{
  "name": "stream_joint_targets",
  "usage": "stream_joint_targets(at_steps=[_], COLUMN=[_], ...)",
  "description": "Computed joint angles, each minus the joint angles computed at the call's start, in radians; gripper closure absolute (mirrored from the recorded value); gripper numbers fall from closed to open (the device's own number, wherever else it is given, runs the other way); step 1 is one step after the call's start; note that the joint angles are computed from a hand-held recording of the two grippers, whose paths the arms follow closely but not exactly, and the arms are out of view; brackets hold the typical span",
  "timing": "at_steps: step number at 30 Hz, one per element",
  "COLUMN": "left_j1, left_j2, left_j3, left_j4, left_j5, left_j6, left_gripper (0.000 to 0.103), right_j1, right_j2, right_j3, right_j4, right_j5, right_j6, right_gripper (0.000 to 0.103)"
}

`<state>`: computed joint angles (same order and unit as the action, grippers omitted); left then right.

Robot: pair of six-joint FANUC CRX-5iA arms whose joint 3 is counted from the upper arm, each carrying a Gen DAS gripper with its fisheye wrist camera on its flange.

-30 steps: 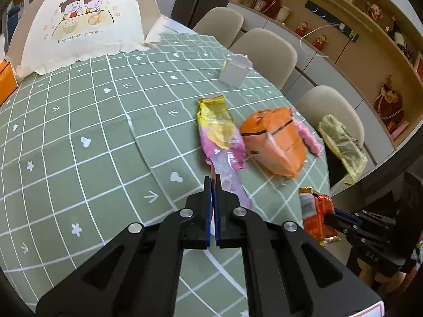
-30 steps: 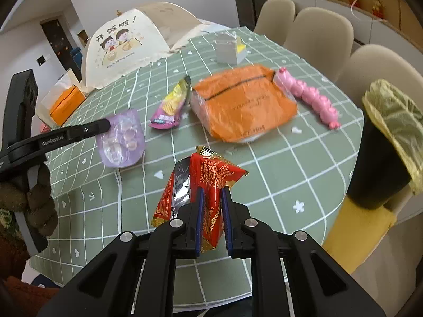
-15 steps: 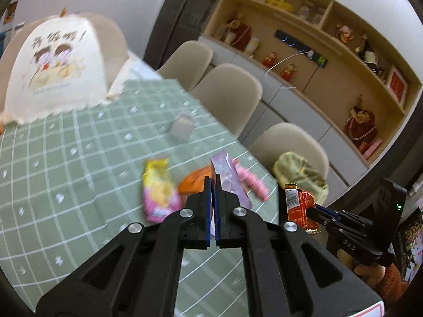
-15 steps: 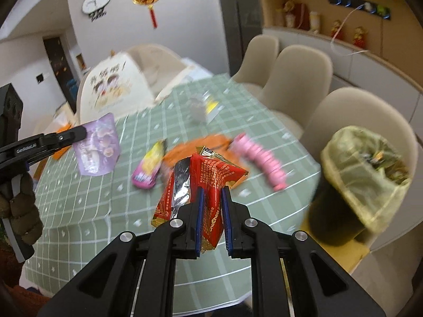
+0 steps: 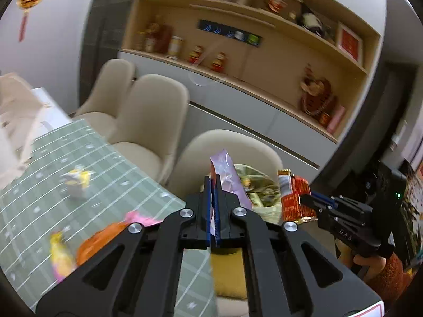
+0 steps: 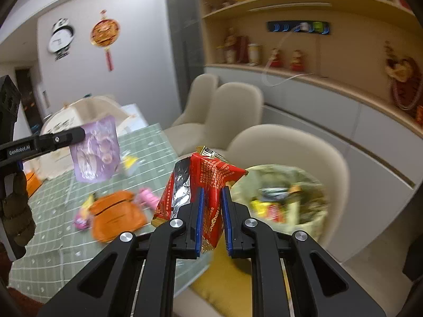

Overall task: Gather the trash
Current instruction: 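Carry the purple wrapper and red wrapper over the yellow-lined bin with both tools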

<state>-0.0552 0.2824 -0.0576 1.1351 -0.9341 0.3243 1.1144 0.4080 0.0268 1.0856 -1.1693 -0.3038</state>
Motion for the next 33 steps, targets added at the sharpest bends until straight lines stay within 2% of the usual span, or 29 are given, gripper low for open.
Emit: stream_joint_targets(at_steps=[2,9,15,23,24,25,27,33], left_j1=[-0.035,-0.152,-0.221,-0.276,-0.279,-0.282,-0.277,-0.251], left_j2=[0.033,0.248,0.425,0.529,0.541,0.551,0.563,0.51], left_j3=[0.039,0.292,0.515,0.639,0.659,0.675,0.684,0.604], left_j4=[-0.007,-0.073,-0.228,-0.331,-0.342,-0.352,-0.364,-0.362], left_j5=[-0.009,-0.062,-0.111,-0.142,-0.152,-0.161,-0.167,-0.123], left_j6=[0.021,0.246,0.443,0.552,0.567,0.584,0.617,0.612], left_gripper=[0.101,0.101,0.101,0.1,0.093,0.08,0.065,0.064], right_j1=[-0.001,-0.023,-0.052,-0.08,-0.086,-0.09,-0.099,-0.143], right_j2=[-0.04,-0.158,-0.207,-0.25,-0.253,-0.255,-0.255,-0.253], right_j3=[-0.054,-0.22,-0.298,-0.366,-0.373,-0.375,-0.382,-0.397], right_j4=[0.011,0.007,0.004,-0.008,-0.008,-0.009,-0.008,0.001], right_j5=[-0.028,-0.07,-0.06,-0.03,-0.02,-0.012,0.005,0.09], right_j6=[-0.031,-0.123,-0.161,-0.192,-0.194,-0.195,-0.195,-0.184], right_gripper=[0.089,0.089,0.089,0.089,0.089,0.089,0.089,0.089])
